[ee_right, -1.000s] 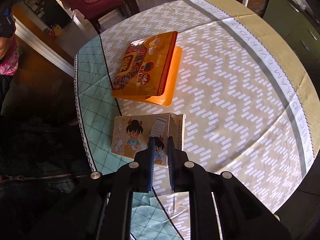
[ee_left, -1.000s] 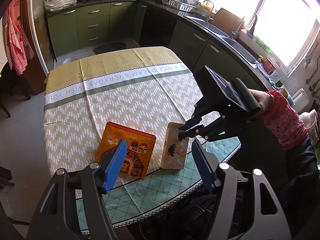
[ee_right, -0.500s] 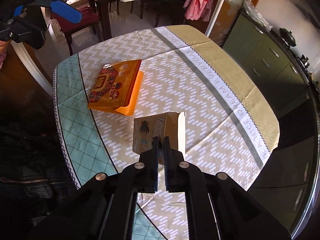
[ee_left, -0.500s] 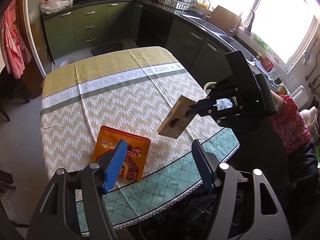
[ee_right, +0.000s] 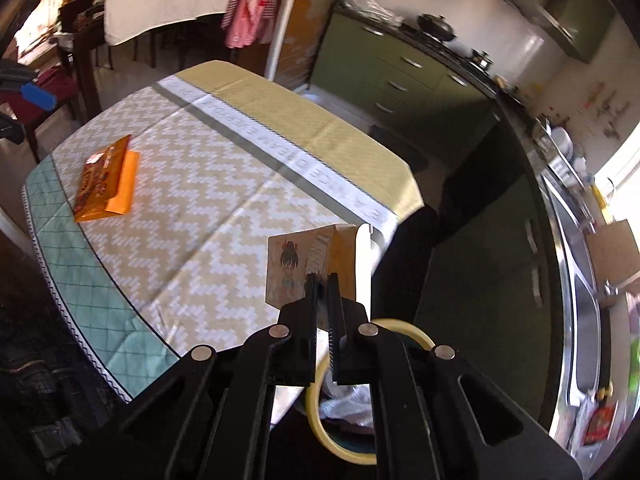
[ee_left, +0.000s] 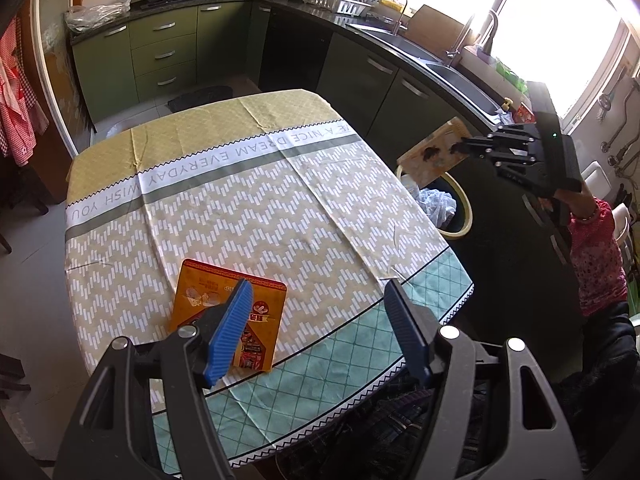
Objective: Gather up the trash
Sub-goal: 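Carry the cartoon box to the bin and release it with the right gripper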
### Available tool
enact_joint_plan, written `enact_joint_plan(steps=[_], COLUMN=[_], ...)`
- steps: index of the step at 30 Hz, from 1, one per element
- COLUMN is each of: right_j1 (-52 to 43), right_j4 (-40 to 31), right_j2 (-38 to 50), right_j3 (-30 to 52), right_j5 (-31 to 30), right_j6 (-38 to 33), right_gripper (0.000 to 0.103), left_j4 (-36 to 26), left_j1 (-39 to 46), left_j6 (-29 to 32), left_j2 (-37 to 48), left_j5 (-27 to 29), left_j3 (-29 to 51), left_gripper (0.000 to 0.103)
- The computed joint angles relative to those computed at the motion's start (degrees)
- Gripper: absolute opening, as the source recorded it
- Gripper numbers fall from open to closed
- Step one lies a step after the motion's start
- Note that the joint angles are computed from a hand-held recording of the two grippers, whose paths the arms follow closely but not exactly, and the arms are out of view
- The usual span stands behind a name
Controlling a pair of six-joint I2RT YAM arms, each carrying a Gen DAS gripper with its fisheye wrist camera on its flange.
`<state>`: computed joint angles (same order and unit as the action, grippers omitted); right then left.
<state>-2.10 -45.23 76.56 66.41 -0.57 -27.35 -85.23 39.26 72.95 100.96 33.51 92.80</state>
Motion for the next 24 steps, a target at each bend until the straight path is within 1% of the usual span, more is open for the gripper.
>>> enact_joint_plan(steps=[3,8,12,16,18,19,20,24], right_j1=[-9.68,-21.37,-26.08,-27.66,-28.21,-28.17,-28.28,-27.59], right_j4=[0.53,3.88,5.11,5.15,4.44,4.96,5.17,4.20], right_j2=[-0.74,2.91,7.83,12.78,13.64,13.41,13.09,12.99], right_j3=[-2.77,-6.62,-7.52,-6.52,-6.01,-6.30,-6.57,-6.20], right_j5=[-1.76,-3.37,-5.49,-5.48,-6.03,-5.74,-5.79,-6.08], right_j6=[-2.37,-5.26,-5.85,-5.10,-5.15,-5.16,-5.49,-5.45], right_gripper=[0.005,0.005,0.005,0.008,0.023,0.040,0.046,0.047], left_j4=[2.91,6.79,8.66,10.68,11.09,11.28,11.46,11.37], left_j1=[-1.29,-2.92,-3.29,-4.00,-4.22,-4.24,-4.25,-4.53], left_j6=[-2.02,-5.65,-5.99,-5.38,-5.55,-5.73,-6.25,-8.43], left_j2=[1.69,5.08,5.42,4.37,4.96,5.40,6.29,12.88], left_j5=[-2.07,-5.67,-8.54,-11.90,-12.89,-13.26,-13.46,-14.45], left_j3=[-1.18,-2.41,-4.93,-8.03,-7.61,-7.07,-6.07,1.10], left_gripper=[0.067,0.067,0.067,0.069,0.070,0.072,0.073,0.075])
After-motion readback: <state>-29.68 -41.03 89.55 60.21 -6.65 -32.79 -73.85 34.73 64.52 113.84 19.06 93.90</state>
